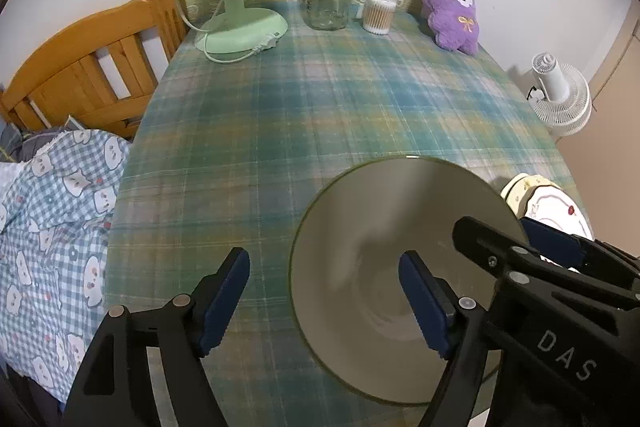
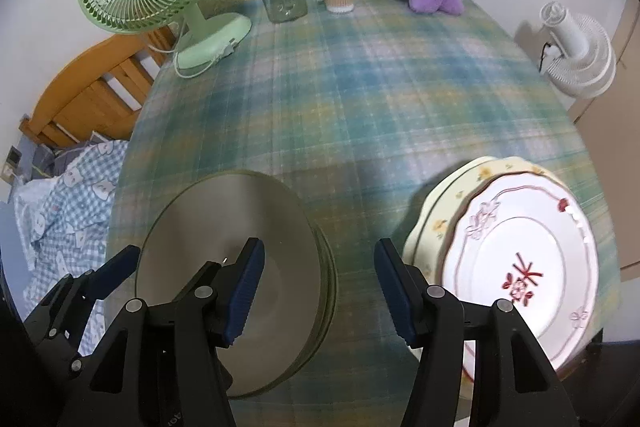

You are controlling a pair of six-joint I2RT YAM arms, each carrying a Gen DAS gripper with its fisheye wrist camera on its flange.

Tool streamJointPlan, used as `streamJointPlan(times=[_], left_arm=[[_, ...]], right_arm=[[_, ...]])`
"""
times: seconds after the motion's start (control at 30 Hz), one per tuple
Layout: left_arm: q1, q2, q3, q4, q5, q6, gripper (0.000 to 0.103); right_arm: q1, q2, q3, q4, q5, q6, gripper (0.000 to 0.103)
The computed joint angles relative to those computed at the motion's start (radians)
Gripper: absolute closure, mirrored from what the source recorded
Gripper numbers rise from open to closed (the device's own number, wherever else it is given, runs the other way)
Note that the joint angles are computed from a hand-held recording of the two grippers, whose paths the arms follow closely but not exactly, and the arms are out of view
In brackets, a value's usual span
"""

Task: Organize plates and bowls
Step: 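Lift the nested bowls with both tools and carry them toward the plate stack, then lower the nested bowls onto the red-pattern plate with both tools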

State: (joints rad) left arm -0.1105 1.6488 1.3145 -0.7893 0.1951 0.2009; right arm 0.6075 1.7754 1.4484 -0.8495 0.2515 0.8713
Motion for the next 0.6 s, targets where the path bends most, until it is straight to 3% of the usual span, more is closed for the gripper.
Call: streamJointPlan(times=[0.4,0.47,0.6], left_arm=[[-0.006,0.051,-0.004,0.001,-0.02,-0.008,0.028],[-0.005,0.04,-0.023,0.018,-0.028,-0.024,0.038],[0.002,0.061,-0.007,-0.014,-0.005,-0.026,0.045]], right_arm=[[-0.027,0.061,-0.006,0.026,-0.053,-0.014,0.042],[-0.028,0.066,-0.006,0.028,-0.058,-0.011,0.042],[-0.03,0.079,-0.007,0.033,-0.08,-0.004,0.042]])
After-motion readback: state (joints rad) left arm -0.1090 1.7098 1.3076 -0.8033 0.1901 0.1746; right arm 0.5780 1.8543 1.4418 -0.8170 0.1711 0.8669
